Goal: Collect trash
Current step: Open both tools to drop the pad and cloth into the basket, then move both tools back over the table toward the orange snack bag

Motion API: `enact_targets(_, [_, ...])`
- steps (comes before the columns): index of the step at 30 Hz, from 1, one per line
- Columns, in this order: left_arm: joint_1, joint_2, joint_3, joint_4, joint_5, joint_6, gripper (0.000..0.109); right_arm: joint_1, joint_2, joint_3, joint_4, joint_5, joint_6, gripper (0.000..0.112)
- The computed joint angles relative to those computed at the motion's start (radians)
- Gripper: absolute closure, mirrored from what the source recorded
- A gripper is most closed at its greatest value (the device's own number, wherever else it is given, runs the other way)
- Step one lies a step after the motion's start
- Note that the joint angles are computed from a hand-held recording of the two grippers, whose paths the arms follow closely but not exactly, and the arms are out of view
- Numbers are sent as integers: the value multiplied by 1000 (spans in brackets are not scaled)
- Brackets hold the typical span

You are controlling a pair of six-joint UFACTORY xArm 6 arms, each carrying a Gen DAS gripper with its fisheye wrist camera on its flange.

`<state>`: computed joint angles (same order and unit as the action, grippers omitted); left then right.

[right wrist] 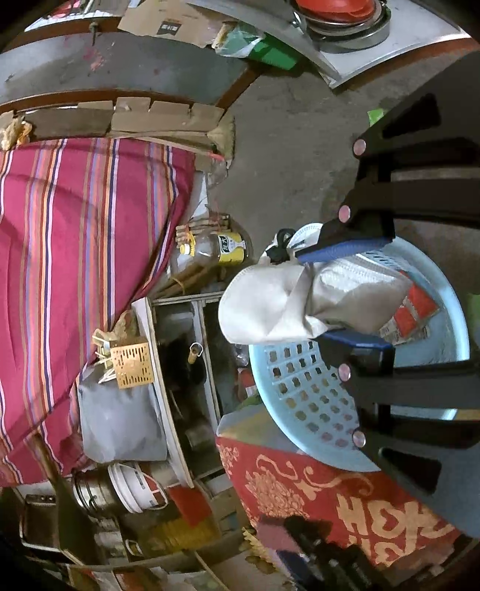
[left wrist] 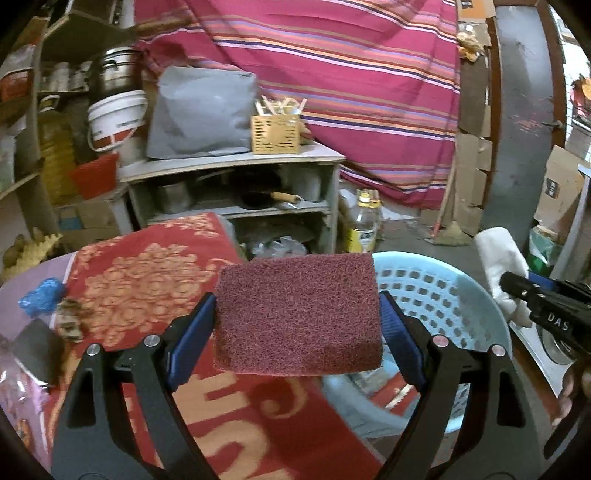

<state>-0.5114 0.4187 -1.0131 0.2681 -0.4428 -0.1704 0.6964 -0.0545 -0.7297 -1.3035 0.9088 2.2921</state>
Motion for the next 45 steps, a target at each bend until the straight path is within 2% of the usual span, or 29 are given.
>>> enact_targets(9, [-46, 60, -94, 46, 38, -39, 24, -32, 13, 10, -5, -36, 3, 77])
enact_targets(12, [-45, 71, -123, 109, 57, -88, 19, -36, 11, 11, -6, -38, 6, 77])
enact_targets(14, [-63, 66, -113, 25, 48, -23, 11, -37, 14, 6, -4, -39, 3, 77])
enact_targets(17, [-58, 53, -97, 8, 42, -11, 11, -38, 19, 1, 1, -43, -8, 77])
enact_targets(25, [-41, -16, 22, -258, -16, 212, 11, -37, 83, -72, 4, -65, -44, 77])
enact_targets(28, [-7, -54, 66, -280, -30, 224, 11, -37, 122, -112, 11, -73, -72, 77])
enact_targets(34, [86, -133, 139, -245, -45, 196, 11, -58, 184, -179, 26, -93, -97, 75])
enact_targets(36, [119, -152, 156, -234, -51, 194, 11, -50, 206, -211, 42, -58, -117, 70])
enact_targets(38, [145, -169, 175, -217, -55, 185, 11, -34, 214, -229, 41, -21, -108, 41])
enact_targets(39, [159, -176, 180, -211, -54, 184, 11, -25, 219, -239, 43, -3, -104, 36])
enact_targets(45, [273, -231, 228, -88, -65, 113, 11, 32, 245, -306, 70, 70, -153, 28])
